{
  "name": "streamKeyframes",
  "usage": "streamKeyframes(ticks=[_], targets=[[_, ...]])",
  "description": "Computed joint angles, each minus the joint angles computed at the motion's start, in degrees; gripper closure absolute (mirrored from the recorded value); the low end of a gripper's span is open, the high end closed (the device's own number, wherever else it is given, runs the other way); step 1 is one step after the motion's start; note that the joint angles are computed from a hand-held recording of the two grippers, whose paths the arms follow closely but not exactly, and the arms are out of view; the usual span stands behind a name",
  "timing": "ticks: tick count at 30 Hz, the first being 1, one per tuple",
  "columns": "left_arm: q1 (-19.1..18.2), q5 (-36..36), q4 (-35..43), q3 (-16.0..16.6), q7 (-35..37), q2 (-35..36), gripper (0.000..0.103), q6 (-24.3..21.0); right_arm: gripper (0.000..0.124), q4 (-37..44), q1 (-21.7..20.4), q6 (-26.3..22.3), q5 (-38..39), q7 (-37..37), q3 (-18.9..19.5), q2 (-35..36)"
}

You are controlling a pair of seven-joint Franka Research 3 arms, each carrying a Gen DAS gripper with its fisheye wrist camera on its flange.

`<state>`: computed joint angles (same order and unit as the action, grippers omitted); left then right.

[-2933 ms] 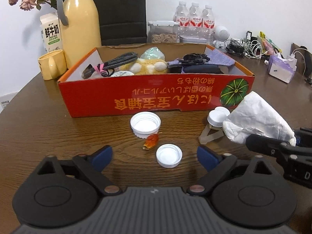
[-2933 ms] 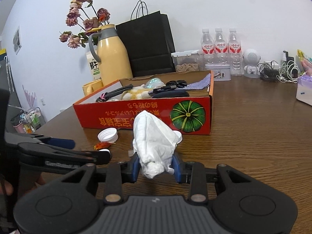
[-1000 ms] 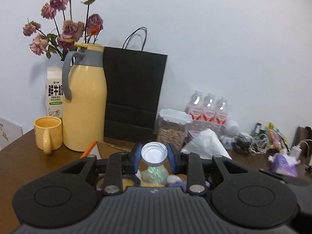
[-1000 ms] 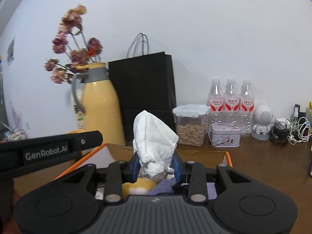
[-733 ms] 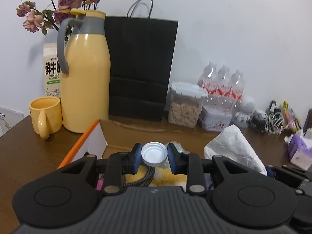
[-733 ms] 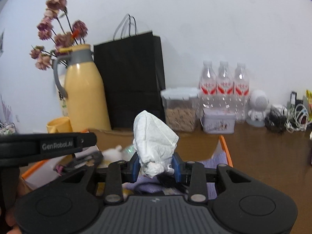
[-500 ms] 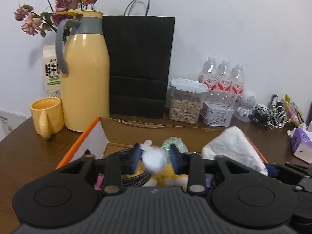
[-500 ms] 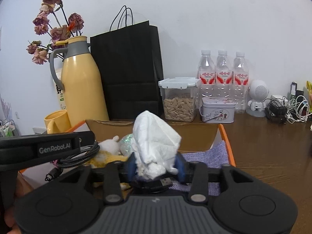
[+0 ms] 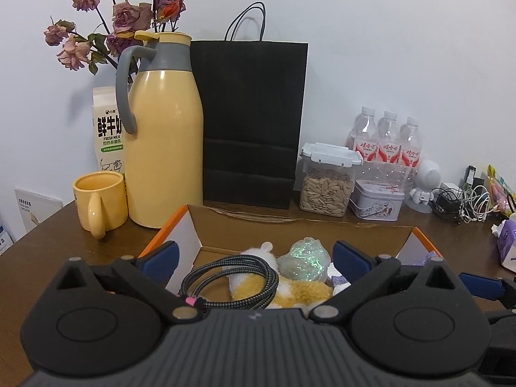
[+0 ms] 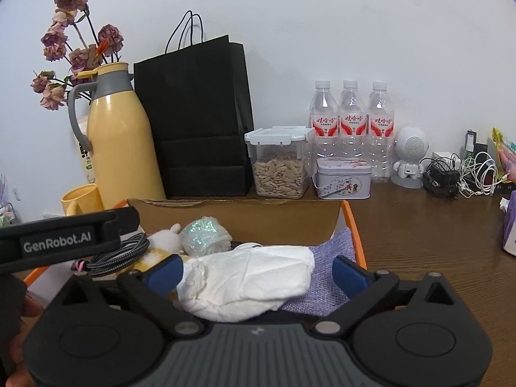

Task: Organize objects
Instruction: 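Withdraw both grippers from the box toward the remaining white caps, then grasp a white cap with the right gripper while the left grasps another white cap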

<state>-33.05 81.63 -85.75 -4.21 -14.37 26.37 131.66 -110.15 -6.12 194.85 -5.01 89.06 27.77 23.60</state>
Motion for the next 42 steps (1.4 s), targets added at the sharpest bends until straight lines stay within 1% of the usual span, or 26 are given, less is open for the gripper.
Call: streamKeyframes(ticks=[6,10,12,19,21,24,27,28,29,32,34,36,38,39,41,42], targets=[[-0.3,1.5,-2.0,-0.2,-1.6,-1.5,0.000,-0.2,0.025,-1.1,-1.9,0.6,-1.3,0.7,1.5,-0.6],[-0.1,3.7,-5.4,-0.9,-4.0,-3.9,0.000,-0.7,0.024,-3.0,-4.0,1.2,-3.8,2.1,2.8,-1.9],[0.1,5.1,-7.7,-1.6,-5.7,-5.4,0.000,-1.0,0.022,-4.3,-5.0,1.6,-5.6,2.9,3.3,-2.9],[1.4,8.0,-13.5,-4.5,-6.2,-9.3,0.000,-0.9,0.021,-9.7,-5.0,3.9,-12.6,6.2,0.9,-7.1],[1.8,8.9,-15.3,-5.3,-6.4,-10.3,0.000,-0.5,0.021,-11.7,-5.8,5.4,-15.3,8.2,0.6,-8.4],[2.5,8.1,-17.3,-6.5,-4.7,-11.1,0.000,0.0,0.021,-14.2,-5.8,6.6,-18.7,10.6,-0.9,-10.1],[3.0,6.6,-18.9,-7.4,-2.4,-11.7,0.000,0.7,0.021,-16.3,-7.8,7.0,-25.3,14.8,-0.7,-11.4],[3.1,6.0,-19.4,-7.6,-1.7,-11.9,0.000,0.9,0.021,-17.0,-7.9,7.1,-26.8,15.8,-1.0,-11.8],[3.3,5.6,-20.0,-7.7,-1.3,-12.2,0.000,1.3,0.021,-17.9,-6.7,7.6,-26.4,15.1,-2.4,-12.4],[3.7,4.2,-21.9,-8.2,-0.6,-13.2,0.000,2.2,0.021,-18.6,-9.9,7.5,-35.2,22.8,-1.2,-13.1],[4.1,3.7,-23.1,-8.5,-0.5,-13.8,0.000,3.0,0.021,-19.7,-9.4,8.3,-36.9,24.1,-2.4,-13.8],[4.4,1.9,-23.6,-8.8,1.0,-13.8,0.000,3.3,0.021,-19.8,-9.6,8.3,-40.5,27.0,-2.8,-14.1],[4.8,-0.1,-23.6,-8.8,2.3,-13.5,0.000,4.0,0.025,-19.9,-8.6,8.4,-41.7,28.0,-4.0,-14.1],[5.0,-0.7,-23.6,-8.8,2.7,-13.4,0.000,4.5,0.029,-19.3,-8.9,8.2,-44.2,29.9,-4.0,-13.8],[5.0,-1.4,-23.5,-8.7,3.1,-13.3,0.000,4.8,0.043,-18.2,-9.5,8.4,-49.1,34.1,-3.9,-13.3],[4.9,-1.4,-23.5,-8.7,3.2,-13.2,0.000,4.7,0.047,-17.1,-10.3,8.2,-52.9,37.3,-3.5,-12.8]])
